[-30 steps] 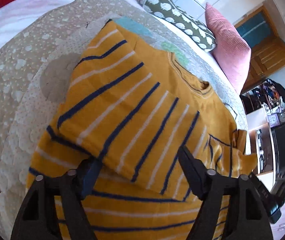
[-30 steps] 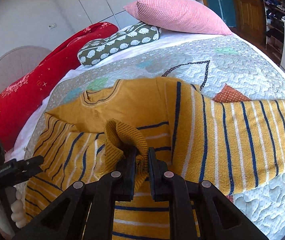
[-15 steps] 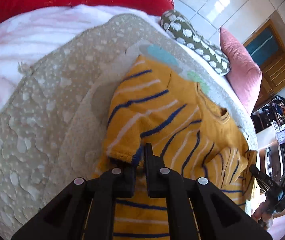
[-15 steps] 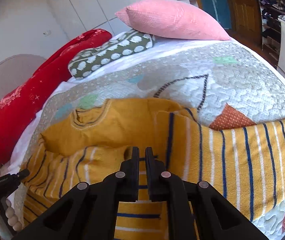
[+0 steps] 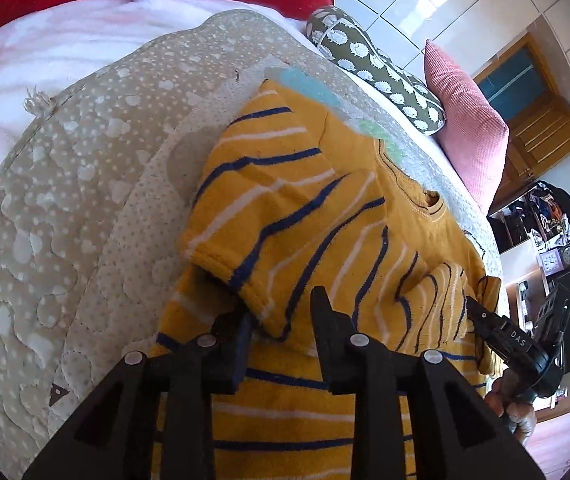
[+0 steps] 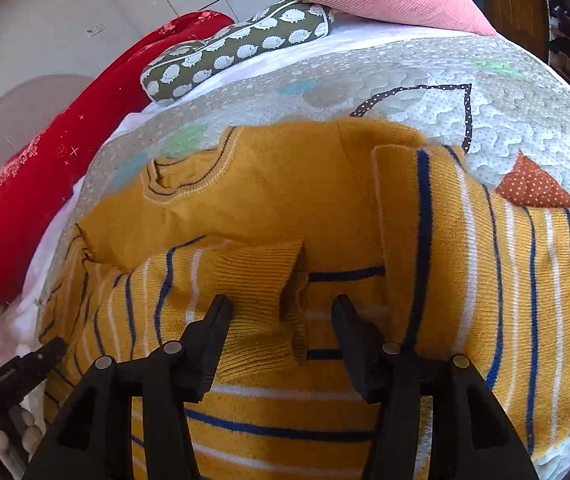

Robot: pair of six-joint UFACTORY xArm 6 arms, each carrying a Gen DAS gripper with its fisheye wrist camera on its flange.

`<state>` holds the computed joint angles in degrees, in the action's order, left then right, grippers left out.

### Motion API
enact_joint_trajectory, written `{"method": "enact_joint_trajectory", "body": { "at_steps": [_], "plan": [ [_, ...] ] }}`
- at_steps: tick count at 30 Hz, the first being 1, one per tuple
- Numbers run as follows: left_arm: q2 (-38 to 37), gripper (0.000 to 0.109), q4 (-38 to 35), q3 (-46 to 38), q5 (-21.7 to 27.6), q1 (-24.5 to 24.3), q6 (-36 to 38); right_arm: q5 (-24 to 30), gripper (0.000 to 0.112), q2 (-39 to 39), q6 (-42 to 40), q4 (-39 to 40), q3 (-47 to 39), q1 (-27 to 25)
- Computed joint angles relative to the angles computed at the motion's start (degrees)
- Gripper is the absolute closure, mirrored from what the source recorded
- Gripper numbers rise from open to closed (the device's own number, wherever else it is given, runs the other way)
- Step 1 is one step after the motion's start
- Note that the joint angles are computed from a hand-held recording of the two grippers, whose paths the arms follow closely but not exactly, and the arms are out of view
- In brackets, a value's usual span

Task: Fold small clothes
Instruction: 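Fold the held sleeve across the sweater body with the right gripper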

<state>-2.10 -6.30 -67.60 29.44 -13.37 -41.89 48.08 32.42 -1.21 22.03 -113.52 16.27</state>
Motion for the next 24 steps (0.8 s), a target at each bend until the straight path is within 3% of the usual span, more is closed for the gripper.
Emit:
{"method": "enact_joint_trajectory", "body": {
  "at_steps": [3, 6, 10, 15, 19, 24],
  "plan": [
    [-2.21, 0.074, -1.78, 1.18, -0.59, -0.32, 1.45, 2.39, 0.105, 0.72, -3.24, 3.49, -2.19, 0.01],
    [-5.59, 0.07, -1.75, 3.39, -2.08, -0.95, 2.18, 1.0, 0.106, -0.26, 0.31, -2.5, -1.78, -0.44],
    [-6.72, 0.062, 5.64, 2.71, -1.0, -0.83, -2.61, 0.9, 0.106, -0.76, 8.09, -11.47, -1.35, -2.55],
    [2.2, 0.062, 6.92, -6.96, 4.17, 0.2, -2.81, 1.18, 0.105, -1.04, 8.92, -13.35, -0.63, -2.93],
    [10.75, 0.063, 12.88, -16.45, 15.23, 1.34, -7.26, 1.44, 0.105, -0.39, 9.24, -15.03, -1.29, -2.67],
    [10.15, 0.064, 11.36, -13.84, 12.53, 2.34, -5.23, -0.81, 0.105, -0.89, 5.05, -11.83, 0.51, -3.2]
  ]
}}
